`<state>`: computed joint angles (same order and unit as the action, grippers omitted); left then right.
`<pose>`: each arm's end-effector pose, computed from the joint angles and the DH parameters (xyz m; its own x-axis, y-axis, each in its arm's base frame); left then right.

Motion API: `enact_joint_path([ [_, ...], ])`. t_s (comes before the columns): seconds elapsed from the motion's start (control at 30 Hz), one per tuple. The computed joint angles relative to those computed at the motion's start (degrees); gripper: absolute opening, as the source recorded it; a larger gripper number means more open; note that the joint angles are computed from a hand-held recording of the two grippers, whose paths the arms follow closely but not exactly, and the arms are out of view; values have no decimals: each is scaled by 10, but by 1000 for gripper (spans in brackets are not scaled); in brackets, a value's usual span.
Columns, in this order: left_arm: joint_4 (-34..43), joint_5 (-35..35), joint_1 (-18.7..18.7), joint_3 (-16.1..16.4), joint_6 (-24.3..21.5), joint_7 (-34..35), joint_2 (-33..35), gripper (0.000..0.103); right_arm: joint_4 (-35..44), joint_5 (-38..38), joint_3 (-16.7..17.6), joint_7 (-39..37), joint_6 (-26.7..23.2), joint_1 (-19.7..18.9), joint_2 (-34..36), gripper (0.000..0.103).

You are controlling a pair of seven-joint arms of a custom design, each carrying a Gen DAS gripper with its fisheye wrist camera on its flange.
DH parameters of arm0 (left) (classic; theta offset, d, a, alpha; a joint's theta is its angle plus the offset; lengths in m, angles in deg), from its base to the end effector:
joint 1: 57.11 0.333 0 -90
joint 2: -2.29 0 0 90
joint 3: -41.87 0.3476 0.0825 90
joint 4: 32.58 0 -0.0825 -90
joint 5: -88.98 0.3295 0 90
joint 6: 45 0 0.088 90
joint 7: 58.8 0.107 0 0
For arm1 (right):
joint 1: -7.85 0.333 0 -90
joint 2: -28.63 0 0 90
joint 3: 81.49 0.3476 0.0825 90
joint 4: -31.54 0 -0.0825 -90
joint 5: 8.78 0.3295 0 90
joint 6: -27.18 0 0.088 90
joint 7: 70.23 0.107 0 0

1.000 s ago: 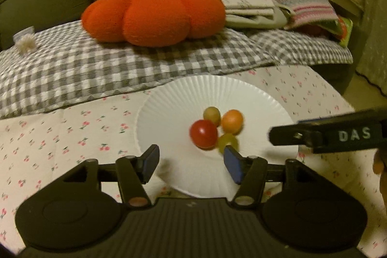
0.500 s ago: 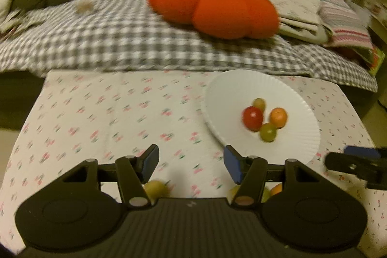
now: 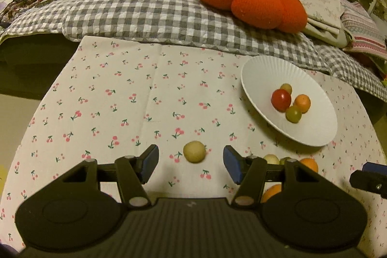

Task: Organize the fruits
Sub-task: 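Withdraw both tools from the plate back toward the remaining fruits, then grasp the pale yellow fruit with the left tool while the right tool grasps the green lime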

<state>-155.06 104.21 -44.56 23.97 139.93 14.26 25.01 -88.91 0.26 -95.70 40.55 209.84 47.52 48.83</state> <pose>0.5958 -0.0617 0.3834 -0.0609 -0.9860 0.1555 -0.7656 -0.0538 -0.6411 0.5463 0.2613 0.4139 0.0634 -0.9644 -0.2568 -0.7682 0.1171 -0.6294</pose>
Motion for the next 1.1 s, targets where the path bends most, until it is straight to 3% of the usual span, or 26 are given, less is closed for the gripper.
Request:
enact_joint_path([
  [0.13,-2,4,-12,11,5,-1,2,59,-2,0,10,-1,-9,-3,2,80],
  [0.33,9,16,-69,69,15,-12,16,58,1,1,37,-1,-18,-23,9,80],
  [0.53,34,24,-120,121,19,-26,44,54,10,27,95,-7,-27,-76,21,80],
  [0.77,53,29,-104,105,31,-33,67,46,18,58,130,-12,-21,-109,35,78],
  [0.87,63,35,-81,78,22,-28,78,39,27,60,123,-13,-22,-100,45,73],
  [1.03,73,35,-81,80,22,-29,89,33,42,57,102,-5,-27,-81,62,63],
  [1.1,76,35,-76,76,20,-29,93,29,47,60,109,-6,-27,-86,68,58],
])
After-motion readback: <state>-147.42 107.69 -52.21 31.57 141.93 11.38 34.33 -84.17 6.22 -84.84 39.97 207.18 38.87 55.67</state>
